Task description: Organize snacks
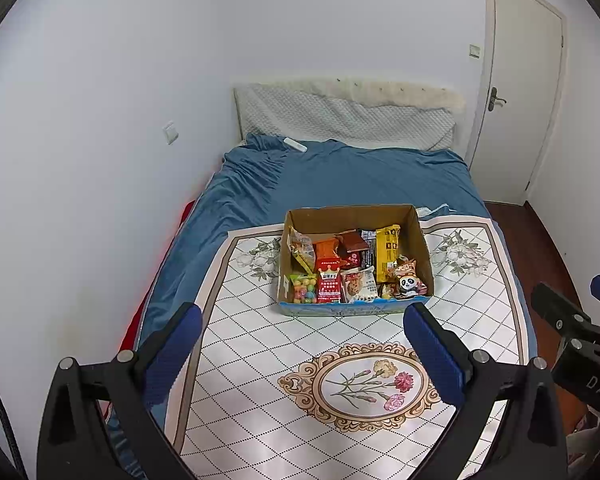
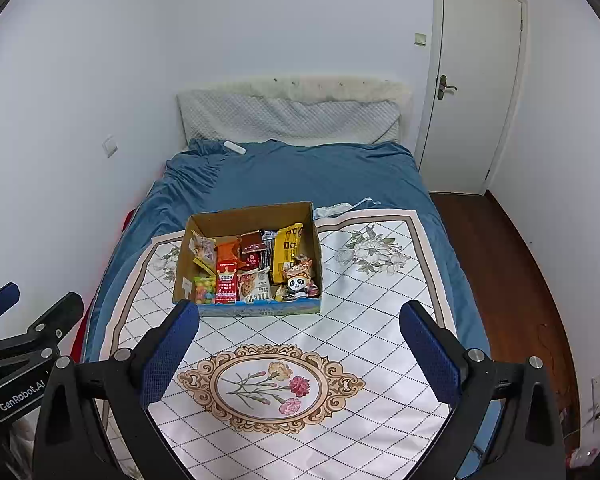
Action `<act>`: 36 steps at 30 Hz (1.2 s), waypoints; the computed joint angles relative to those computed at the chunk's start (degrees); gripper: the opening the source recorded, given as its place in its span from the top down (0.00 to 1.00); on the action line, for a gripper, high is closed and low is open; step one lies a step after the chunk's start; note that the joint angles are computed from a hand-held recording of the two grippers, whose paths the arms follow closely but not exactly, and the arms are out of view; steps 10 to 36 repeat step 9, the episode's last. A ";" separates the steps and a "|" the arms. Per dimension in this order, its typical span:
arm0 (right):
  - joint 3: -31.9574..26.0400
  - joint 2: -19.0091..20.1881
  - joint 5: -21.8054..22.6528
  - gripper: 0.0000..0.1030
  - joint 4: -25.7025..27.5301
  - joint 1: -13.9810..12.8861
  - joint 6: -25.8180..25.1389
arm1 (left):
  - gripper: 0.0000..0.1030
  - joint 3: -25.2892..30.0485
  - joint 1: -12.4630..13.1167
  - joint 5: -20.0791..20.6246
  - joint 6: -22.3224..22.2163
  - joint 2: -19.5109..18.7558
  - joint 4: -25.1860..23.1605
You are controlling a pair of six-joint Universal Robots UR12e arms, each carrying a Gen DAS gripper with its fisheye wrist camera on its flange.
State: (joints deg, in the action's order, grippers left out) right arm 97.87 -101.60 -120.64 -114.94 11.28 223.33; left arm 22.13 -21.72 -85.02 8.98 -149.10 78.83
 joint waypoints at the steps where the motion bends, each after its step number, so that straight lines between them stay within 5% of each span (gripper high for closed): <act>1: -0.03 0.00 0.08 0.01 0.04 0.00 0.04 | 0.00 0.00 -0.04 -0.09 -0.04 -0.01 0.01; 36: -0.02 -0.11 -0.27 0.01 0.52 0.23 0.68 | 0.00 1.27 -0.12 -0.40 -0.57 -0.46 -0.10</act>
